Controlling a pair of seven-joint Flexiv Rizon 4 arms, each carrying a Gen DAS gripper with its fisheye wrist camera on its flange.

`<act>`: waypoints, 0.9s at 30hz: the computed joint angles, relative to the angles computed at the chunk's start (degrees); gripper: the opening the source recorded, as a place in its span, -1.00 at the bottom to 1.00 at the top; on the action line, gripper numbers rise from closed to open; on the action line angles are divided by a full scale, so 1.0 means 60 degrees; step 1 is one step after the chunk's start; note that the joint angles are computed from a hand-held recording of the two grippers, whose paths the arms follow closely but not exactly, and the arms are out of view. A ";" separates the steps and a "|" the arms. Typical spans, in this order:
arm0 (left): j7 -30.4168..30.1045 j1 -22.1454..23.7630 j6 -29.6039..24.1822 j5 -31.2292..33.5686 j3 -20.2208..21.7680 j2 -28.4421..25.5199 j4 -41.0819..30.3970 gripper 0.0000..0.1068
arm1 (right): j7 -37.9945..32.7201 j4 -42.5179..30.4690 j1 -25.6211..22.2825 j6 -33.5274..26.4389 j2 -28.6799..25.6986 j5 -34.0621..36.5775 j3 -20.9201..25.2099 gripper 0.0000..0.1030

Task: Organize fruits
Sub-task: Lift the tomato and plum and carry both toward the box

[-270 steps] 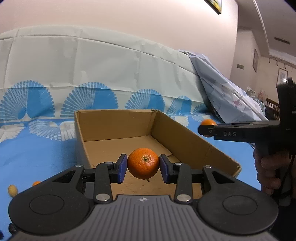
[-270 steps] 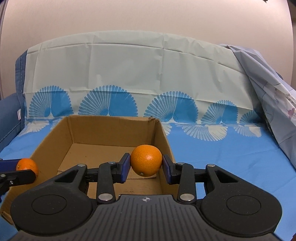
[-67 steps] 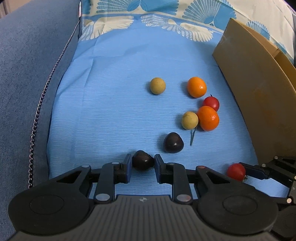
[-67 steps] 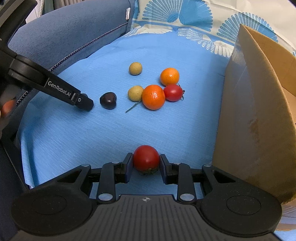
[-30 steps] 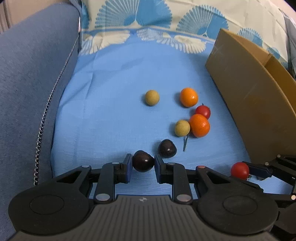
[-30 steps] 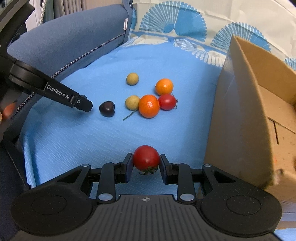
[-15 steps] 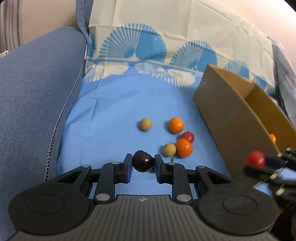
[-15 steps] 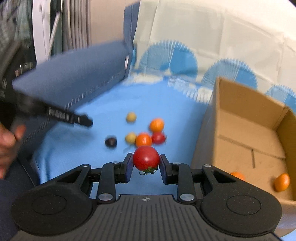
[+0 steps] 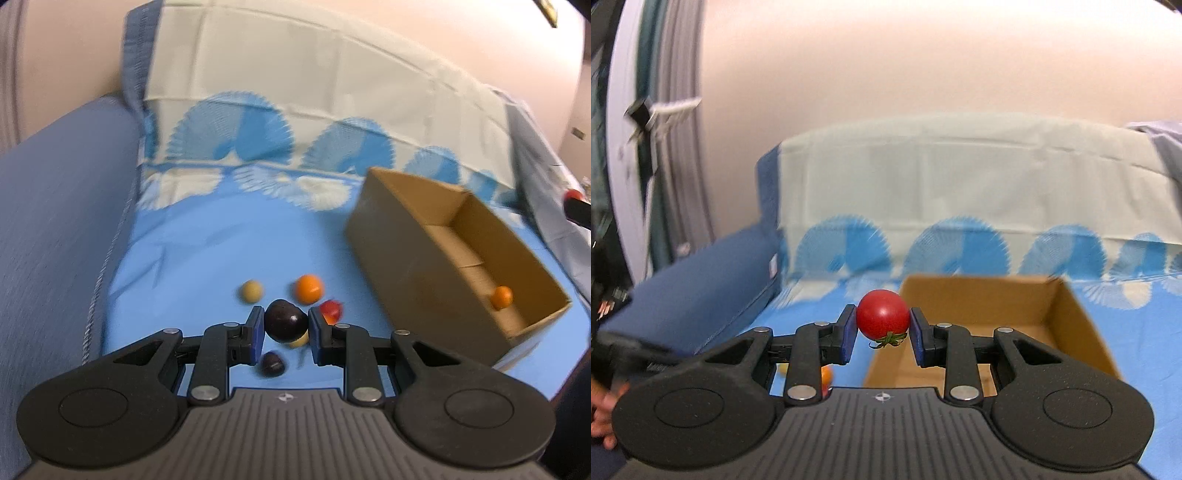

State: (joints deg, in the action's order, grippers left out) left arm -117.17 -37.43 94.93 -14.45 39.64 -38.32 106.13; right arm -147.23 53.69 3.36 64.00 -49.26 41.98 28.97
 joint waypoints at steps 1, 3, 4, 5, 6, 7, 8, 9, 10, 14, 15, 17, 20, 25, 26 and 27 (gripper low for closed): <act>0.0093 0.0096 -0.0003 0.0045 -0.0125 0.0035 -0.0124 -0.48 | 0.0058 -0.0232 0.0022 0.0018 -0.0120 -0.0023 -0.0058 -0.39; 0.0306 0.0303 -0.0072 0.0162 -0.0399 0.0074 -0.0439 -0.49 | 0.0311 -0.0835 0.0151 0.0014 -0.0451 -0.0184 -0.0263 -0.39; 0.0391 0.0413 -0.0114 0.0224 -0.0544 0.0078 -0.0595 -0.49 | 0.0435 -0.1098 0.0217 0.0028 -0.0616 -0.0279 -0.0358 -0.39; 0.0457 0.0485 -0.0199 0.0285 -0.0638 0.0055 -0.0780 -0.48 | 0.0632 -0.1435 0.0317 0.0036 -0.0830 -0.0414 -0.0493 -0.39; 0.0459 0.0486 -0.0283 0.0350 -0.0637 -0.0011 -0.0965 -0.48 | 0.0878 -0.1744 0.0428 0.0048 -0.1040 -0.0561 -0.0633 -0.39; 0.0483 0.0491 -0.0391 0.0446 -0.0635 -0.0086 -0.1186 -0.49 | 0.1182 -0.2082 0.0542 0.0046 -0.1272 -0.0725 -0.0784 -0.39; 0.0534 0.0573 -0.0467 0.0575 -0.0732 -0.0124 -0.1369 -0.49 | 0.1558 -0.2411 0.0661 0.0059 -0.1514 -0.0902 -0.0958 -0.39; 0.0633 0.0695 -0.0574 0.0723 -0.0880 -0.0178 -0.1616 -0.48 | 0.2092 -0.2767 0.0790 0.0032 -0.1769 -0.1105 -0.1168 -0.39; 0.0657 0.0746 -0.0659 0.0873 -0.0924 -0.0255 -0.1825 -0.48 | 0.2444 -0.2945 0.0821 0.0028 -0.1926 -0.1229 -0.1237 -0.39; 0.0351 0.0492 -0.1147 0.1434 -0.0369 -0.0981 -0.3004 -0.48 | 0.2980 -0.3601 0.0959 0.0029 -0.2470 -0.1714 -0.1312 -0.39; 0.0208 0.0405 -0.1298 0.1551 -0.0177 -0.1198 -0.3299 -0.48 | 0.3079 -0.3725 0.0979 -0.0026 -0.2567 -0.1821 -0.1334 -0.39; -0.0293 0.0124 -0.1605 0.1724 0.0380 -0.1760 -0.3933 -0.48 | 0.3411 -0.4102 0.1081 -0.0190 -0.2827 -0.2085 -0.1483 -0.39; -0.0997 0.0156 -0.1540 0.1830 0.0482 -0.2370 -0.4639 -0.48 | 0.3646 -0.4209 0.1141 -0.0163 -0.2947 -0.2325 -0.1588 -0.39; -0.1523 0.0216 -0.1372 0.2457 0.0670 -0.3104 -0.5673 -0.48 | 0.3304 -0.4195 0.1180 0.0053 -0.3018 -0.2574 -0.1512 -0.39; -0.1561 0.0274 -0.1295 0.2584 0.0595 -0.3173 -0.5805 -0.48 | 0.3244 -0.4226 0.1215 0.0118 -0.3061 -0.2647 -0.1546 -0.39; -0.1577 0.0329 -0.1227 0.2685 0.0524 -0.3241 -0.5934 -0.48 | 0.3220 -0.4273 0.1252 0.0164 -0.3110 -0.2738 -0.1599 -0.39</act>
State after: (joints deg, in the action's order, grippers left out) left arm -126.63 -35.46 87.57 1.66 42.78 -57.77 70.53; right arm -127.92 28.05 10.87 64.99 -67.92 25.55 19.37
